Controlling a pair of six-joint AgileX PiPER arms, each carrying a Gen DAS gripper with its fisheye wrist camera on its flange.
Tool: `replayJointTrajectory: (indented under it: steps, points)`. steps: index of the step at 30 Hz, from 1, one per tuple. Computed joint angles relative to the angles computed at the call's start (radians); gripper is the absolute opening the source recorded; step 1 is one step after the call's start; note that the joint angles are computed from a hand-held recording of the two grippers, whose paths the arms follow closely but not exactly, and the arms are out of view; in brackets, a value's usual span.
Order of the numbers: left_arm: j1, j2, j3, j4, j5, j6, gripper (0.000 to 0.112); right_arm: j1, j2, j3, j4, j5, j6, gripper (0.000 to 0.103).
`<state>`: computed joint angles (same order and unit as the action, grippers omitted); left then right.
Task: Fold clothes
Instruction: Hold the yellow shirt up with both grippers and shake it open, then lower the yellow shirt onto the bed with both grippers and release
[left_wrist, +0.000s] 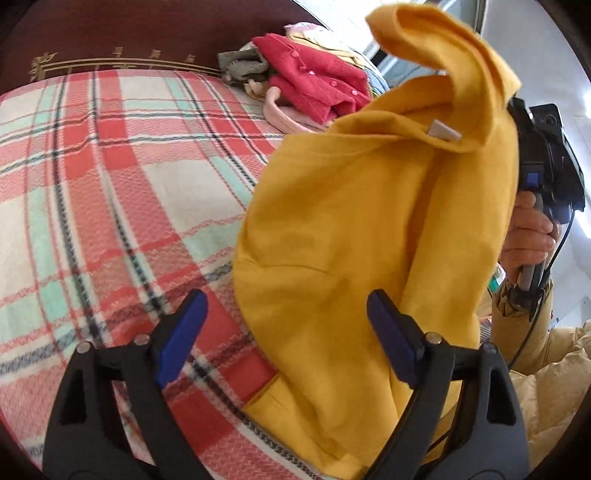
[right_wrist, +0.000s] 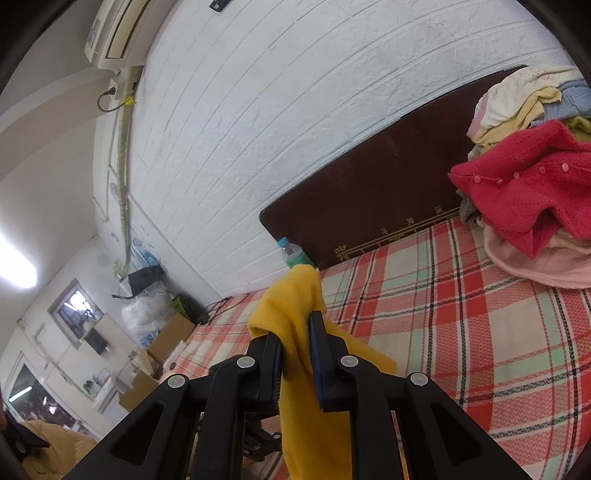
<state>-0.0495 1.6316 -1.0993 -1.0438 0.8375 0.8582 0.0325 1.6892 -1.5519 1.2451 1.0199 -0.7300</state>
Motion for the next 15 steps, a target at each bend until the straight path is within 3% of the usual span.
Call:
replayJointTrajectory:
  steps: [2,7,9,11,12,15]
  points:
    - [-0.023,0.025,-0.040,0.017,-0.014,0.016,0.089,-0.004,-0.005,0.002,0.035,0.020,-0.025,0.013]
    - [0.009,0.201,-0.221,0.001,0.215,0.009,0.089,-0.017,-0.043,0.009,0.093,0.060,-0.079,0.013]
    - [0.014,0.226,-0.229,-0.028,0.256,0.025,0.087,-0.023,-0.056,0.009,0.100,0.070,-0.092,0.013]
    - [0.018,0.197,-0.191,-0.082,0.255,0.089,0.052,-0.027,-0.061,0.011,0.095,0.066,-0.088,0.013]
    - [0.014,0.167,-0.171,-0.084,0.227,0.097,0.007,-0.031,-0.060,0.013,0.096,0.069,-0.087,0.013]
    - [0.014,0.065,-0.105,-0.091,0.136,0.106,0.005,-0.042,-0.049,0.022,0.103,0.068,-0.081,0.014]
